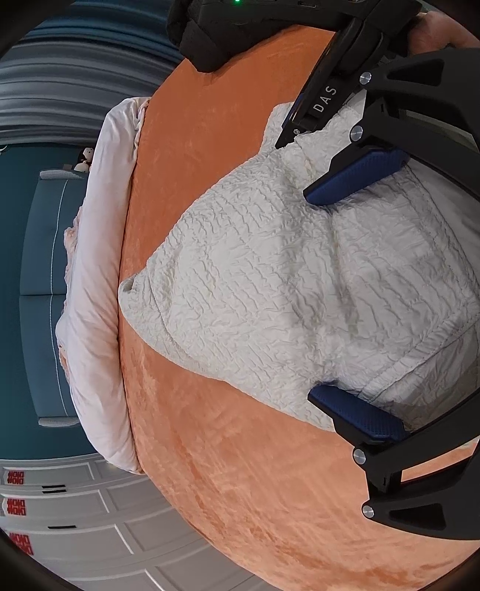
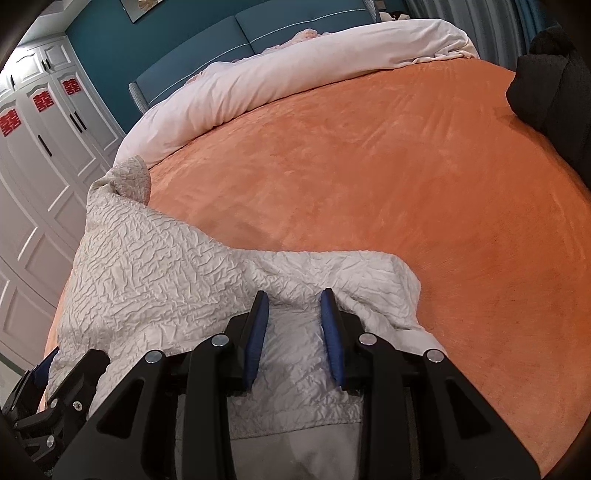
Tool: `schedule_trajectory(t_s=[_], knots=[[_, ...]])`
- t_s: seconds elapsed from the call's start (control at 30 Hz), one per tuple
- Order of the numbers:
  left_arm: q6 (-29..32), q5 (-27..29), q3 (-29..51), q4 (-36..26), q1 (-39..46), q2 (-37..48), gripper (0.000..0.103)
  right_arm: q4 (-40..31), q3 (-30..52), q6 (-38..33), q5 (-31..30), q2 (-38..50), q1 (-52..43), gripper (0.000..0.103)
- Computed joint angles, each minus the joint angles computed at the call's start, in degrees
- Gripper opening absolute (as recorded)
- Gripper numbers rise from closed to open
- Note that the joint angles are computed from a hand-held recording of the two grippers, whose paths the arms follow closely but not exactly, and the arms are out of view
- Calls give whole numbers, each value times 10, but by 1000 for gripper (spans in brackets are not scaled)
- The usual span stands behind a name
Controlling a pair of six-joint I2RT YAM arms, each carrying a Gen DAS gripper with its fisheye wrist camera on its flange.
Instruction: Fold large clothes
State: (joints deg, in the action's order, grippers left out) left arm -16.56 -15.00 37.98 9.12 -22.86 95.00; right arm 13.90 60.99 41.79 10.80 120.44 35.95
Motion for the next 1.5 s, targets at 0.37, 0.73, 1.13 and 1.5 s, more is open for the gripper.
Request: schedule_trajectory(t_s=[0.37, 0.73, 1.13, 1.5], knots=[[2, -21, 2, 28, -10, 25, 97, 23, 9, 5, 20, 27, 5, 27], [10, 22, 20, -41, 12, -7, 97, -50, 26, 16, 6, -7, 4, 27], [26, 126, -144, -311, 44, -399, 96, -192, -208, 166, 43, -302, 200, 35], [28, 149, -207, -322, 82, -411, 98, -196, -258, 196, 85, -367, 187, 58]])
